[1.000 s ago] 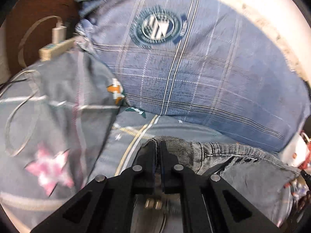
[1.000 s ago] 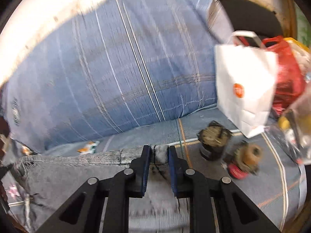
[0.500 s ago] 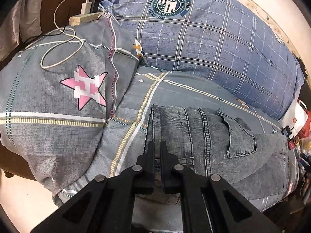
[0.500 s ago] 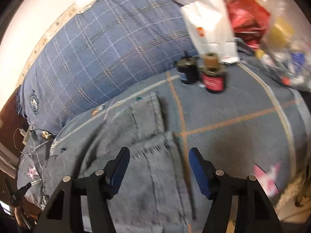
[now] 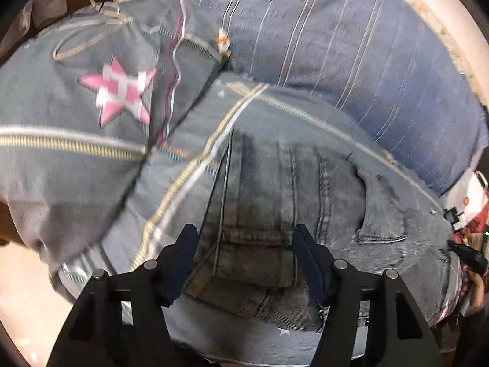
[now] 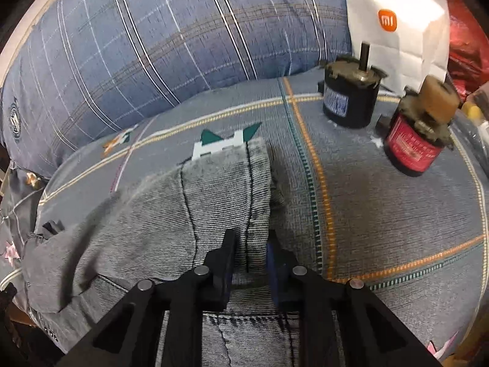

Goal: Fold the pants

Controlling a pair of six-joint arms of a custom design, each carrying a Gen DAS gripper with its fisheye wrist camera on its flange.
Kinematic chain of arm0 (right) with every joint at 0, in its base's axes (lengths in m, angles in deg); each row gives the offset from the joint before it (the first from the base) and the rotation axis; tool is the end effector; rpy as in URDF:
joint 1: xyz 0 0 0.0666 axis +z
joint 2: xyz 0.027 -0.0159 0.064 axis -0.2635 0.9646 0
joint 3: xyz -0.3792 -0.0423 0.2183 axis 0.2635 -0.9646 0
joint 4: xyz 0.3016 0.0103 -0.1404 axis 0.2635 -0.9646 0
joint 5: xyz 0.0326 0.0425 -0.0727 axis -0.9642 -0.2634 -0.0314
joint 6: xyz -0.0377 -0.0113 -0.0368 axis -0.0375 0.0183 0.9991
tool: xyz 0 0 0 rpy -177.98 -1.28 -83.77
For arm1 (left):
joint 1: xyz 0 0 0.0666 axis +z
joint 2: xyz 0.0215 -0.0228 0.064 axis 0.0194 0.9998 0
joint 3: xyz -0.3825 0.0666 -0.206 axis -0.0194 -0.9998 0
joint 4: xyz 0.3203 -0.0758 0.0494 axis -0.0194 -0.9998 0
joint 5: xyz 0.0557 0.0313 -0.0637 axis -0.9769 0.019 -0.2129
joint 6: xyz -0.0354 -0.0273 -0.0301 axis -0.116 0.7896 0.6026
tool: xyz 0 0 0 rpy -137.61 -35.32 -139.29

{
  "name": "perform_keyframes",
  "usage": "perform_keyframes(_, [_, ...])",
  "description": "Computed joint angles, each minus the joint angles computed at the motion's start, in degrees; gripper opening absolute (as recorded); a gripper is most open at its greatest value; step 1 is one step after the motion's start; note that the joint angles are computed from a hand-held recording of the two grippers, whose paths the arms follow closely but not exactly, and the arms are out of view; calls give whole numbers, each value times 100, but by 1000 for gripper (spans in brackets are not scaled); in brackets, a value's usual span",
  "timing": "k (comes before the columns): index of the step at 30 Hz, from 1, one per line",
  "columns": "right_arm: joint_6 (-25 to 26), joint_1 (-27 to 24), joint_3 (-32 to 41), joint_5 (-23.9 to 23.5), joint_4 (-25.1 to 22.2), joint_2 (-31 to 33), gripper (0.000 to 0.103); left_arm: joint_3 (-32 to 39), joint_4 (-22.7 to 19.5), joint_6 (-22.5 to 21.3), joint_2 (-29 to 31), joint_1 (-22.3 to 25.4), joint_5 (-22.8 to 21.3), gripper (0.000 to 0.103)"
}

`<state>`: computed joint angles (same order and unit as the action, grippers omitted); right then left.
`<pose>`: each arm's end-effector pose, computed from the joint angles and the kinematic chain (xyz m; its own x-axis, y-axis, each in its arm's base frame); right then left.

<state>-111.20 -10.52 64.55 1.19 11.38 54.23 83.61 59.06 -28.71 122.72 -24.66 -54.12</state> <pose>0.3353 0.0257 0.3780 -0.8219 0.4358 -0.3668 0.4047 0.8999 0.1623 0.3562 -0.1709 0.3074 -0.8651 -0.1897 -0.4643 -0.0687 0.9618 -0.2649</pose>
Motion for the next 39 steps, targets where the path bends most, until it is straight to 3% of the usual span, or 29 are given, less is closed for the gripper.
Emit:
perform_keyframes(5, [46, 237, 397, 256, -400, -377, 15, -39, -96, 560, 220, -5, 291, 65])
perform_keyframes(13, [-148, 809, 1434, 612, -1433, -922, 14, -138, -10, 947, 302, -29, 554, 65])
perform_keyframes(18, [-648, 1211, 1242, 773, -1879, -1525, 14, -206, 195, 973, 353, -12, 552, 65])
perform_keyframes(19, [-733, 1261, 1037, 769, -1942, -1651, 14, -198, 225, 967, 374, -1, 568, 60])
perform_keyframes(20, [-714, 1228, 774, 633, -1910, -1734, 14, -203, 247, 966, 379, 17, 584, 53])
perform_keyframes(22, [-830, 992, 85, 125, -1832, -1890, 15, -106, 111, 905, 450, 44, 489, 25])
perform_keyframes(24, [-992, 758, -559, -388, -1497, -2143, 16, -142, 124, 914, 440, 175, 610, 19])
perform_keyframes(27, [-1415, 521, -1146, -815, -1097, -2512, 20, -120, 119, 887, 464, 221, 669, 17])
perform_keyframes(29, [-1699, 351, -1357, -1027, -793, -2801, 31, -101, 117, 884, 459, 187, 599, 17])
perform_keyframes(31, [-1961, 284, -1452, -1046, -645, -2973, 73, -105, 143, 899, 419, 168, 553, 16])
perform_keyframes(33, [-2267, 381, -1492, -909, -564, -3068, 77, -104, 167, 903, 334, 152, 506, 16])
perform_keyframes(36, [-2433, 296, -1582, -1180, -326, -3075, 77, -158, 198, 873, 106, 125, 427, 16])
perform_keyframes(39, [-2620, 455, -1629, -1162, -124, -2897, 77, -157, 201, 890, -30, 118, 434, 16])
